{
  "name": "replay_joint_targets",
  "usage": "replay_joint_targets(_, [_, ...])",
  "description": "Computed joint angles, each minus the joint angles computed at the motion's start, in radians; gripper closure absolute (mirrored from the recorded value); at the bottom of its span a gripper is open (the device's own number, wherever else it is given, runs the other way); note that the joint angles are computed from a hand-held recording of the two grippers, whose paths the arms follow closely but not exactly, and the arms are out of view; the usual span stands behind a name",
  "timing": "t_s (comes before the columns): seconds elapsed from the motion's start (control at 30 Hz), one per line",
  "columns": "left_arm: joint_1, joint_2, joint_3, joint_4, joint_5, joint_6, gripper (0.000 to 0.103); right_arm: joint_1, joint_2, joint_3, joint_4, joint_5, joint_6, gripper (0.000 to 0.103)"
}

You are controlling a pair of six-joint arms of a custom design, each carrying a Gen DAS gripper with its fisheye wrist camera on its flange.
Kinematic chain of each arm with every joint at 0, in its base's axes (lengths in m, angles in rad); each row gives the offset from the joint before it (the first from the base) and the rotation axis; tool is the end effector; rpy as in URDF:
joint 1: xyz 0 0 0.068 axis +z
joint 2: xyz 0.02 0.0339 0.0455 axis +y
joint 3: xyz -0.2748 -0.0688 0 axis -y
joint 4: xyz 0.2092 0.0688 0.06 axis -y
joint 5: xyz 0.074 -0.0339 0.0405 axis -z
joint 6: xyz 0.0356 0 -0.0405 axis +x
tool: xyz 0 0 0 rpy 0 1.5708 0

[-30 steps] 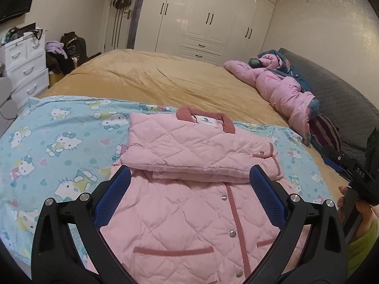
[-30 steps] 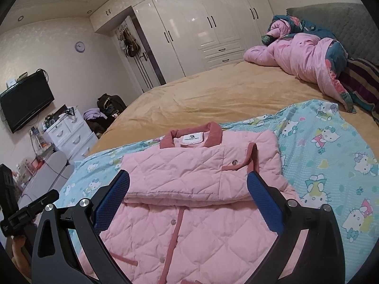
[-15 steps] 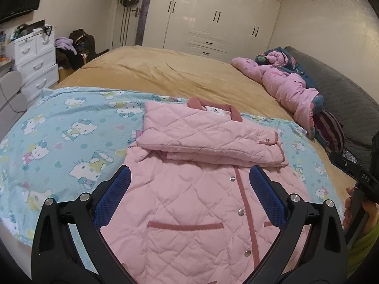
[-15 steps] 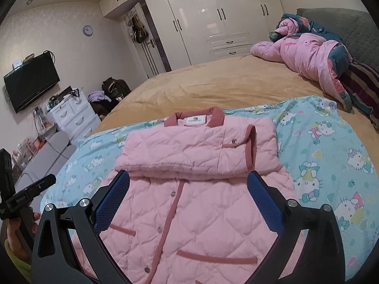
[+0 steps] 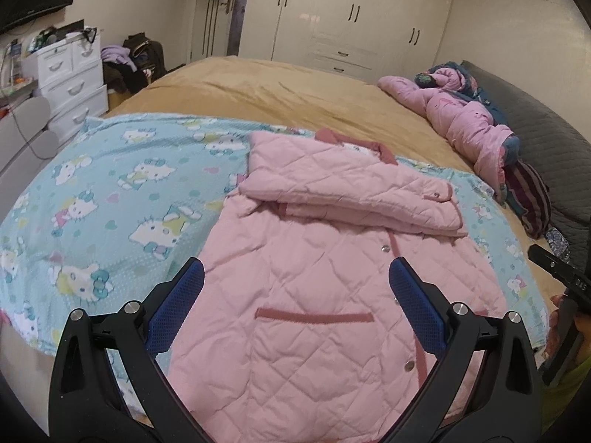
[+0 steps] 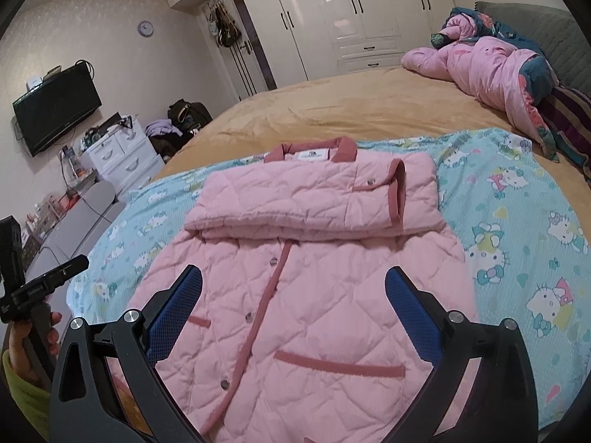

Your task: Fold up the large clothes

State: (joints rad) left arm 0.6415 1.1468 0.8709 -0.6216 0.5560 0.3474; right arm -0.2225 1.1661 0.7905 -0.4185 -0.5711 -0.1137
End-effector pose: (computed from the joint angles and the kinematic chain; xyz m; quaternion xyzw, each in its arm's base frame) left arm 0.1631 0.0984 0.2832 -0.0433 0.9111 -0.0773 0.4025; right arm 0.2006 -0.0256 0.2710 -0.0582 0.8925 0.1962 0.4018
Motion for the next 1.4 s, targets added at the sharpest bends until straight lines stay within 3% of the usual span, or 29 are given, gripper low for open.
replay_joint_targets(0.3, [0.080, 0.032, -0.072, 0.022, -0.023, 0.080, 0.009, -0.061, -0.002, -0.053, -0.031, -0.019, -0.077, 0.004])
replay_joint_targets(0.6, [0.096, 0.028, -0.174, 0.085, -0.103, 0.167, 0.009, -0.078, -0.012, -0.121, -0.036, -0.022, -0.142, 0.004])
replay_joint_targets(1.1, [0.198, 0.118, -0.233, 0.125, -0.110, 0.271, 0.009, -0.072, -0.032, -0.191, -0.014, -0.008, -0.182, 0.004])
replay_joint_targets(1.4, [0.333, 0.293, -0.213, 0.096, -0.076, 0.398, 0.009, -0.133, -0.020, -0.200, -0.035, -0.032, -0.243, 0.004])
